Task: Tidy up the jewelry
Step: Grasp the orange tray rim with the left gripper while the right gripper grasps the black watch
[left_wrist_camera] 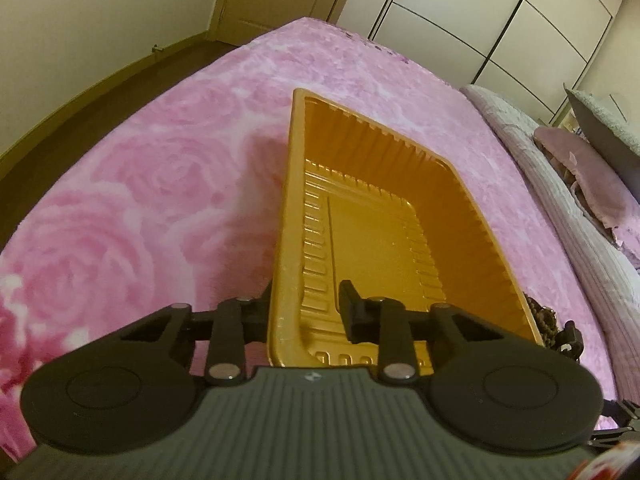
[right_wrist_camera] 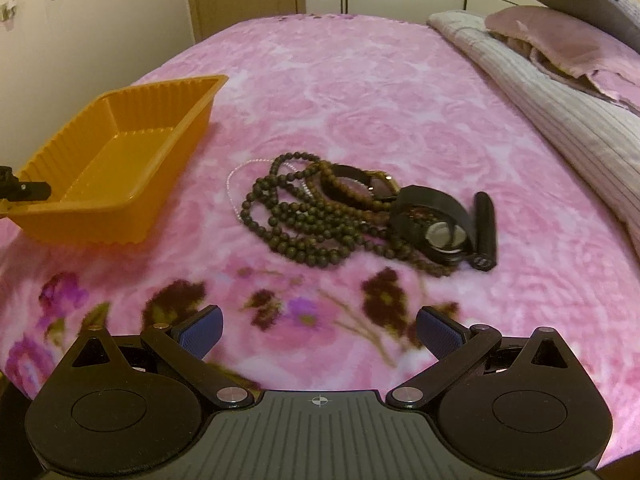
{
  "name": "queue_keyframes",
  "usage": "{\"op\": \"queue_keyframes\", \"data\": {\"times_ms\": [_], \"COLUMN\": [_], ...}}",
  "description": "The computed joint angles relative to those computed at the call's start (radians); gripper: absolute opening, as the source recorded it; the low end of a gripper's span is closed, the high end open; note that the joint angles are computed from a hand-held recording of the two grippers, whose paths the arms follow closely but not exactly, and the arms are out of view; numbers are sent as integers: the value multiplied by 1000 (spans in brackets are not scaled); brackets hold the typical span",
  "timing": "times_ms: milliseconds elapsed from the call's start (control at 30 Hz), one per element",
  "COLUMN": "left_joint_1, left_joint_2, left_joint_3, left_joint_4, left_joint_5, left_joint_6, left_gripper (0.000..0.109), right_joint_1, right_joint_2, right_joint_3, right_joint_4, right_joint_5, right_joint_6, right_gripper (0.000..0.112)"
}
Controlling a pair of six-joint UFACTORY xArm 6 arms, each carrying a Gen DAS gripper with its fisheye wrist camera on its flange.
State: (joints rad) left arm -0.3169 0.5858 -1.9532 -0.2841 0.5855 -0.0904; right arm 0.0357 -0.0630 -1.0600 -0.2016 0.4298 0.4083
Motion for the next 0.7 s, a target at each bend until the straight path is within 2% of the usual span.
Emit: {"op": "queue_keyframes", "data": {"times_ms": [67,367,500,700], "left_joint_1": [-1,-7,-21,-76], "left_joint_2": [3,4,9,12], "left_joint_3": [-9,-77,-118,-172], "left_joint_4": [16,140,241,465], "left_joint_5": [10,111,115,150], "left_joint_6": [-17,-29,-8,31], "left_gripper": [17,6,5,4], "right_joint_1": [4,0,-19,-95], "right_joint_2": [14,23,0,-37], "right_joint_3": [-11,-11,17,76], "right_joint_4": [10,45,58,-51], "right_joint_5": [-1,-32,-68,-148], "right_joint_6": [-9,-24,-20,71], "right_gripper": [102,102,102,102]}}
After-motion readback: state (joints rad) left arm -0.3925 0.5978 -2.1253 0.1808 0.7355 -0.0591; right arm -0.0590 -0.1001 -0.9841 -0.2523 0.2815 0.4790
